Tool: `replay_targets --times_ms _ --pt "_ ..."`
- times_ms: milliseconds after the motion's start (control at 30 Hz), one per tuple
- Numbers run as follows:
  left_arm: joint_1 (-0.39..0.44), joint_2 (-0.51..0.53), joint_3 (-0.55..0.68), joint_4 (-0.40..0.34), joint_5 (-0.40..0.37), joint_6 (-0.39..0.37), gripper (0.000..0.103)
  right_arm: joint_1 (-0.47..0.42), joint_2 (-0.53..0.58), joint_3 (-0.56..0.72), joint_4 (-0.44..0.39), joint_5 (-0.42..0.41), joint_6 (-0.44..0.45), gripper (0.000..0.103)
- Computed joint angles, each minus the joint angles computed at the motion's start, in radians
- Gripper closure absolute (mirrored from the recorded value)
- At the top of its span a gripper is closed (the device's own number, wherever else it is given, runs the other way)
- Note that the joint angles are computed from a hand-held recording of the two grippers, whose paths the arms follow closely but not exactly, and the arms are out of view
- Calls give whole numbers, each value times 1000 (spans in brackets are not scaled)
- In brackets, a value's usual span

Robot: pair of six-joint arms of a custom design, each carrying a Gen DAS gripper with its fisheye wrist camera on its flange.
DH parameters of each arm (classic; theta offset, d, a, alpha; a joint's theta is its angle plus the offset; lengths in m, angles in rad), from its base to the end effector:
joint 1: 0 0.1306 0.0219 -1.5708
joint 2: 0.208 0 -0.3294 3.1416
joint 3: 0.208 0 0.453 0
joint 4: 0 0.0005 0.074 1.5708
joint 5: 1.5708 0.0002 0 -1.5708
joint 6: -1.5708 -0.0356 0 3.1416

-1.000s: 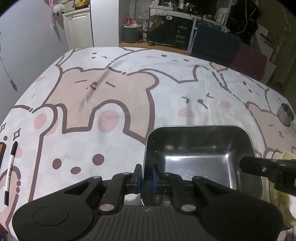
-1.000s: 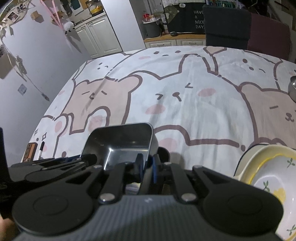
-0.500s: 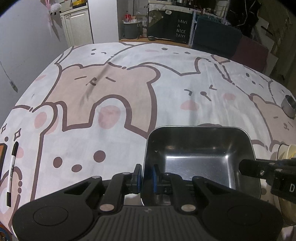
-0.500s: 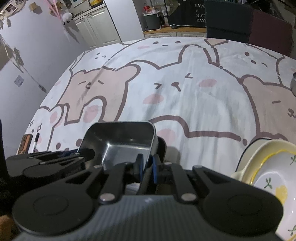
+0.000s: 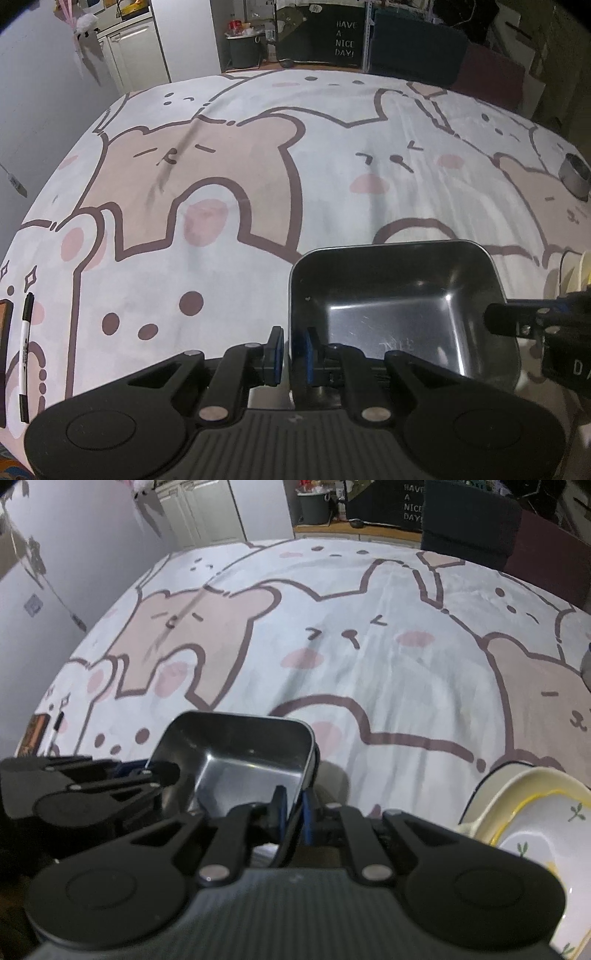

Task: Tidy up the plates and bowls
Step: 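Carry the steel tray with both tools toward the stacked bowls, then lower the steel tray onto the cloth and open both tools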

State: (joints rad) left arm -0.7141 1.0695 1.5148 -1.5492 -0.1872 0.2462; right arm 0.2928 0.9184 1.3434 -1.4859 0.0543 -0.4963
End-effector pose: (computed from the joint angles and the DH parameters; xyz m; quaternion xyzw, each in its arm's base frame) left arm 0.2945 -0.2471 0.5436 0.2035 0.9472 -0.0257 0.2463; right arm 0.3322 0.0976 0.5191 0.1051 0.9616 0.0726 0.2428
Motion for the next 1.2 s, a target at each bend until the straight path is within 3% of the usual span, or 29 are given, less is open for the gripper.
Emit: replay_targets --times_ms 400,833,1200 --pt "0 2 0 -7 -10 -9 86 -10 16 0 -38 2 3 93" --pt "-5 4 1 -8 -16 -10 86 -33 18 -10 -44 -18 -13 78" --pt "1 2 -4 -4 -13 -15 82 -32 16 -12 -51 -20 -9 73"
